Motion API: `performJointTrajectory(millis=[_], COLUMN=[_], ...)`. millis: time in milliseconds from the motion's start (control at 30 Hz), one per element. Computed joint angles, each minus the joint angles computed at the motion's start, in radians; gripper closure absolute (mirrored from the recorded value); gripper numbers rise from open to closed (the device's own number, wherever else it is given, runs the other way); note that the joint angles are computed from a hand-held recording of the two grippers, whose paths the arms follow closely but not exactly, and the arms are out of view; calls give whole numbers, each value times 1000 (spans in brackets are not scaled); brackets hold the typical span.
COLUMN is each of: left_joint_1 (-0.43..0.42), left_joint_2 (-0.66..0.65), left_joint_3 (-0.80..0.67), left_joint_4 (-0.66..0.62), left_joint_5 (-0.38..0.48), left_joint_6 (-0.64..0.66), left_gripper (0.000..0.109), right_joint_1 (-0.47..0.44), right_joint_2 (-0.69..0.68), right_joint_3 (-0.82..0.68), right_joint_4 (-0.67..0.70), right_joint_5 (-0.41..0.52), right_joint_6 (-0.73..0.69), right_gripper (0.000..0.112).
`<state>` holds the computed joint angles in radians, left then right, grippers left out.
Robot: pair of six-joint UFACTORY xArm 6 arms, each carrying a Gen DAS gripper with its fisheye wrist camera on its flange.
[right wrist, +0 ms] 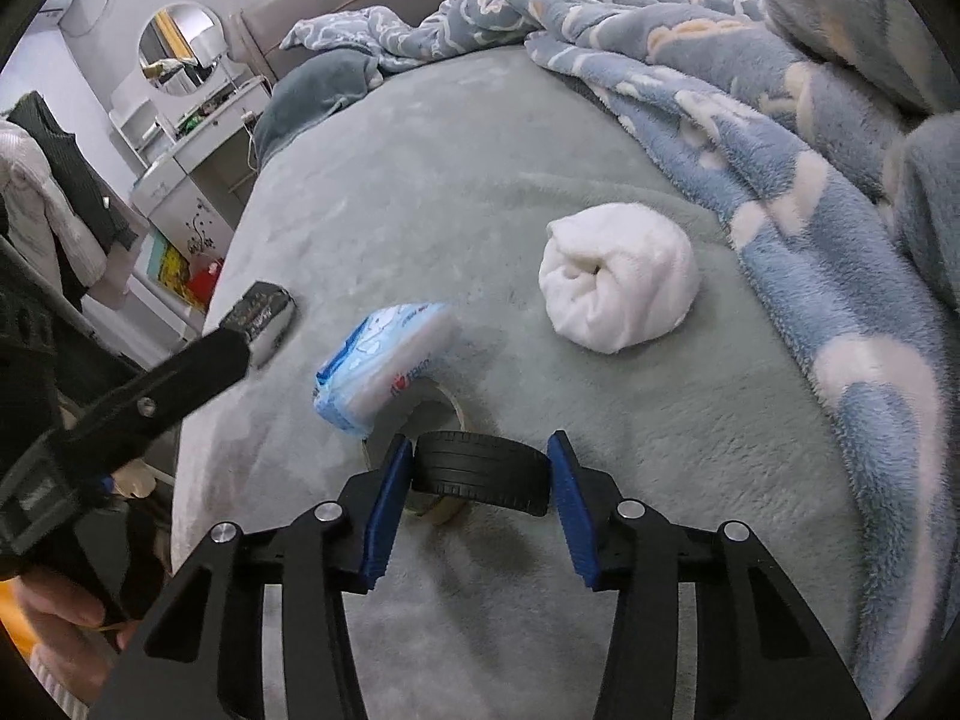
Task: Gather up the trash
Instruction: 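Grasp the blue wipes pack with the left gripper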
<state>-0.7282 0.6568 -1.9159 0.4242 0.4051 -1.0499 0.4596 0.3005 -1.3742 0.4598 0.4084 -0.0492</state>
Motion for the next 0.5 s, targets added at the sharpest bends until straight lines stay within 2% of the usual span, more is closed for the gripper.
performJointTrajectory(millis=[167,500], left_joint_1=[-3,-21], left_joint_2=[37,153], left_joint_3=[-41,-201], left_joint_4=[-28,-150], left_joint_5=[-3,56], left_joint_6=[6,127], left_gripper=[13,13], right_joint_1=[-11,-51], right_joint_2=[-22,-49], right_joint_3=[20,39], right_joint_4=[67,163], right_joint_5=[-20,-18], right_joint_6=[-60,-124], right_gripper=[65,65])
